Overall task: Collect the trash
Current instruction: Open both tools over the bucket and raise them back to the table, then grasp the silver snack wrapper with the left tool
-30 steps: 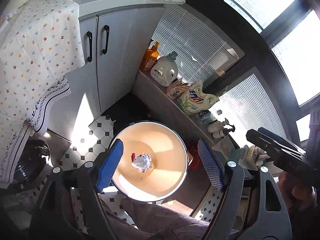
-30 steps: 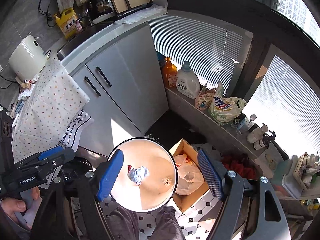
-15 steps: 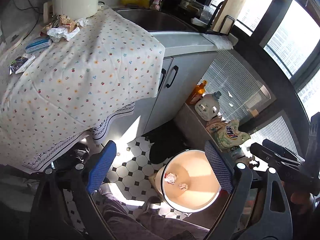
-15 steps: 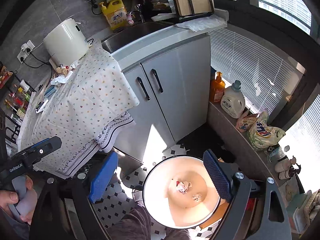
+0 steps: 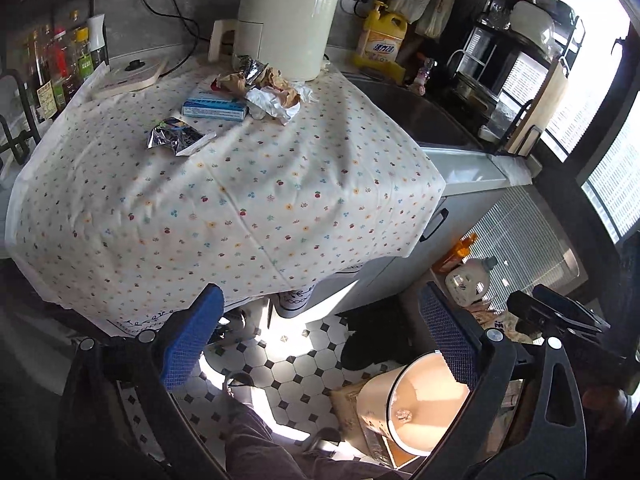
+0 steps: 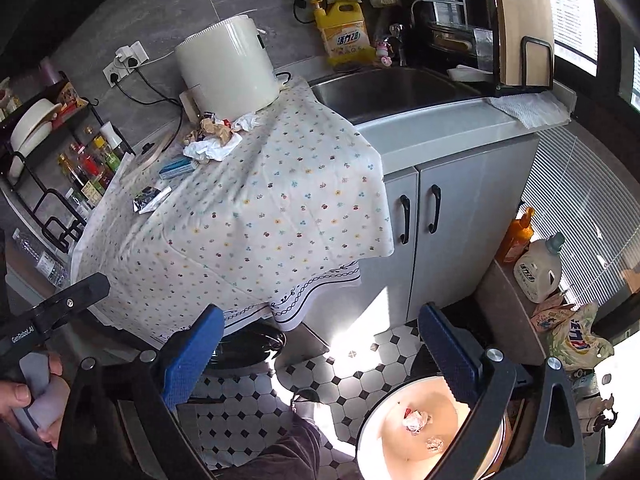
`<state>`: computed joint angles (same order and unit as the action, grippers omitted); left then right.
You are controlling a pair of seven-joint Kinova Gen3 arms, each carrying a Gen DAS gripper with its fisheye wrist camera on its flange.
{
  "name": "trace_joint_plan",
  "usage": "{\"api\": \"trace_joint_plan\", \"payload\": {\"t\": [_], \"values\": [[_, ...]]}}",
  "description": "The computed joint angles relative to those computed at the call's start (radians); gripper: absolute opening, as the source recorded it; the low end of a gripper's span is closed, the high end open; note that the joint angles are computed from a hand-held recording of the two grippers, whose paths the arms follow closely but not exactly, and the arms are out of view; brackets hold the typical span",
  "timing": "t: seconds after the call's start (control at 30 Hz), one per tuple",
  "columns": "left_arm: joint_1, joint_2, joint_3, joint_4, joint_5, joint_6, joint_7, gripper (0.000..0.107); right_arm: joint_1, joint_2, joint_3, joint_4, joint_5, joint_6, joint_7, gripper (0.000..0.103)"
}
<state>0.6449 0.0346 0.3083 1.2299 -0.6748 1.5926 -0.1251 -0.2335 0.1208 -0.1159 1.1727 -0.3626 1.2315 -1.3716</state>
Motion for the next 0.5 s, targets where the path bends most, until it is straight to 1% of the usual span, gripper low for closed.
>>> {"api": "trace_joint_plan", "payload": {"t": [0.1,0.23,0.43,0.5], "values": [[-0.022,-0.041,-0.008,0.032,-0.001,0.01,0.009,0.097,-0.044,0.013,-0.021,-0.024,0.031,-0.029,-0.027,0.095],[-0.086,-0.095,0.0,0.075,0.01,0.01,0.006,0.097,-0.097,0.053,-0.038,-0.087,0.064,-0.03,-0.079,0.095],[-0.195,-0.175,-0.006,0.139,0.042,-0.028,-0.05,0.097,-0.187,0.114,-0.051,-0.181,0.141,-0.029,-0.156,0.095],[-0.231,-0.207,-0.023,0.169,0.063,-0.062,-0.074,0.097,-0.212,0.133,-0.052,-0.213,0.161,-0.025,-0.183,0.095]]}}
